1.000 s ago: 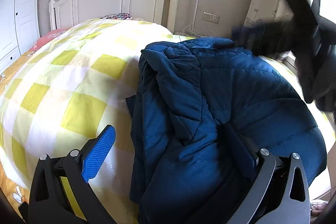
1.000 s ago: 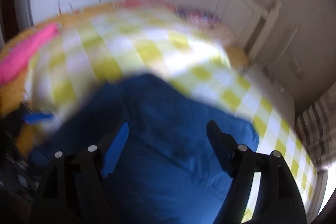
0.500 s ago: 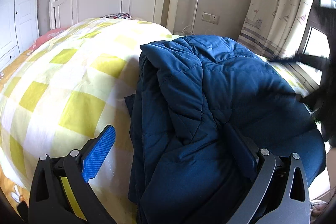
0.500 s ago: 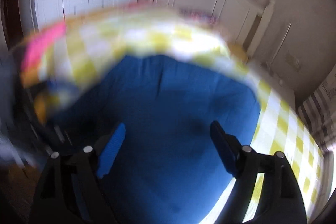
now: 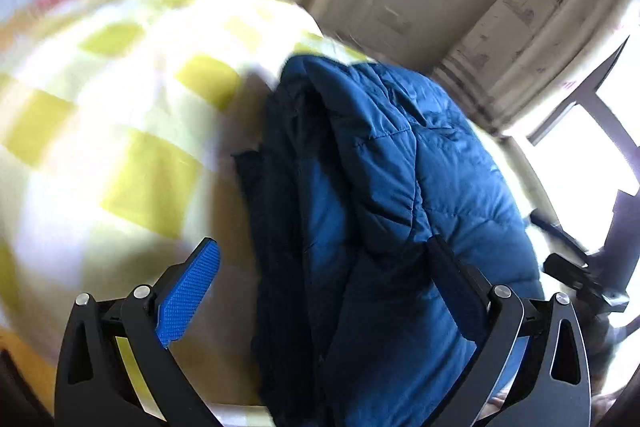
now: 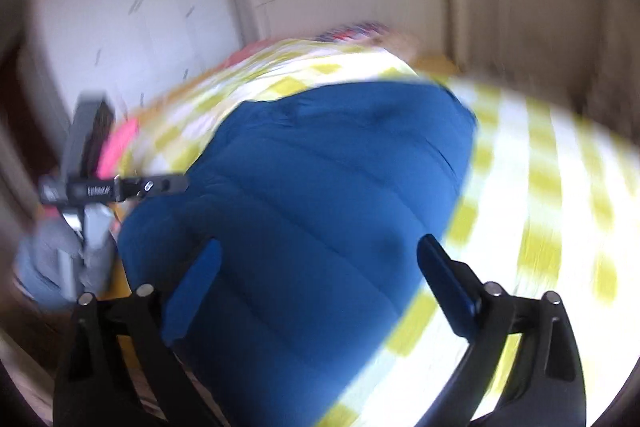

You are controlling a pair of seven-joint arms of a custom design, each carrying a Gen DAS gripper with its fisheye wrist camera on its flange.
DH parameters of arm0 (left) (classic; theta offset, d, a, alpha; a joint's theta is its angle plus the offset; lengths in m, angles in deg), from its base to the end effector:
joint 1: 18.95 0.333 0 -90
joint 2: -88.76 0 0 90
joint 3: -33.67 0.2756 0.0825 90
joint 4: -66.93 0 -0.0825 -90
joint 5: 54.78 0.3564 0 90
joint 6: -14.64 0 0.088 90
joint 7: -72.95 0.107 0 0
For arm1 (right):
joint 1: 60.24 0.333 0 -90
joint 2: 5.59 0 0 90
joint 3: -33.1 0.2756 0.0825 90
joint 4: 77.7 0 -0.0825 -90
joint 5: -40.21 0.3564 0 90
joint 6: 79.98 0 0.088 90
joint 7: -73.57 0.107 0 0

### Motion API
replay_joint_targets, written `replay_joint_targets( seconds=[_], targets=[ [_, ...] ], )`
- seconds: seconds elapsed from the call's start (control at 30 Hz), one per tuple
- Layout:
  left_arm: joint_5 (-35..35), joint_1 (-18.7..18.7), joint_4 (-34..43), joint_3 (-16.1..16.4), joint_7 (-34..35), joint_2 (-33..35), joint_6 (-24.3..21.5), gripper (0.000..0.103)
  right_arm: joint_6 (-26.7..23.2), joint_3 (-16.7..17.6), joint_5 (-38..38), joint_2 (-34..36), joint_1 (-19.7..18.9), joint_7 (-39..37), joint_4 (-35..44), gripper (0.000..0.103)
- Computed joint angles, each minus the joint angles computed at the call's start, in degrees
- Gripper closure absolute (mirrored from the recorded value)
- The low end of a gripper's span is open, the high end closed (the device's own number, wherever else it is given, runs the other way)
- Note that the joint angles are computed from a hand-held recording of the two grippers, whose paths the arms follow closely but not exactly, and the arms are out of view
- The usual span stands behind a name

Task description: Fold large clothes

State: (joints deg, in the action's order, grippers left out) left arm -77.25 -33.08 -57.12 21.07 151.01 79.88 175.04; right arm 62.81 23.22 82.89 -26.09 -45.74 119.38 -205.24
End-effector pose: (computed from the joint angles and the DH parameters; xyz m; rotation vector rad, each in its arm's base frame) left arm 0.4825 -0.2285 0.5235 -2.0112 1.9199 -1.1819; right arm 0.4798 0.0269 0.5547 -1.8815 1.2787 -0.2779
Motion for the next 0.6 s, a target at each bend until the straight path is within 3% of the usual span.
replay_joint_targets(
  seconds=[0.07, 0.17, 0.2, 0.37, 0.43, 0.5, 0.6],
  targets=[
    [-5.4, -0.79, 4.81, 2.15, 5.69, 3.82, -5.87, 0.004, -7.73, -3.03, 3.46, 3.51, -0.86, 3.74, 3.29, 0.003],
    [-19.16, 0.42, 9.71, 3.27, 14.71, 7.82, -14.29, 0.004, -15.58, -3.98, 7.75, 7.75, -2.8, 4.28, 6.56, 0.003],
    [-20.1, 1.12, 10.23, 3.03, 16.09, 8.1, -15.56, 0.004, -17.97, -3.99, 8.92, 9.01, -3.4, 4.34, 7.63, 0.003],
    [-19.77, 2.55, 10.93, 1.67, 16.21, 8.38, -16.9, 0.004, -24.62, -2.25, 13.2, 12.74, -6.63, 4.7, 9.86, 0.002],
    [-26.07, 3.16, 12.31, 1.82, 20.99, 9.25, -20.31, 0.004, -26.52, -1.38, 14.67, 13.76, -8.04, 4.33, 10.27, 0.002],
    [-27.03, 3.41, 12.04, 1.55, 21.9, 9.3, -19.87, 0.004, -29.28, -0.72, 17.16, 15.65, -9.51, 3.92, 11.35, 0.002],
    [-30.75, 3.81, 12.27, 1.37, 25.47, 9.93, -20.46, 0.004, -28.9, 1.39, 18.22, 15.47, -11.34, 2.58, 10.78, 0.002]
  ],
)
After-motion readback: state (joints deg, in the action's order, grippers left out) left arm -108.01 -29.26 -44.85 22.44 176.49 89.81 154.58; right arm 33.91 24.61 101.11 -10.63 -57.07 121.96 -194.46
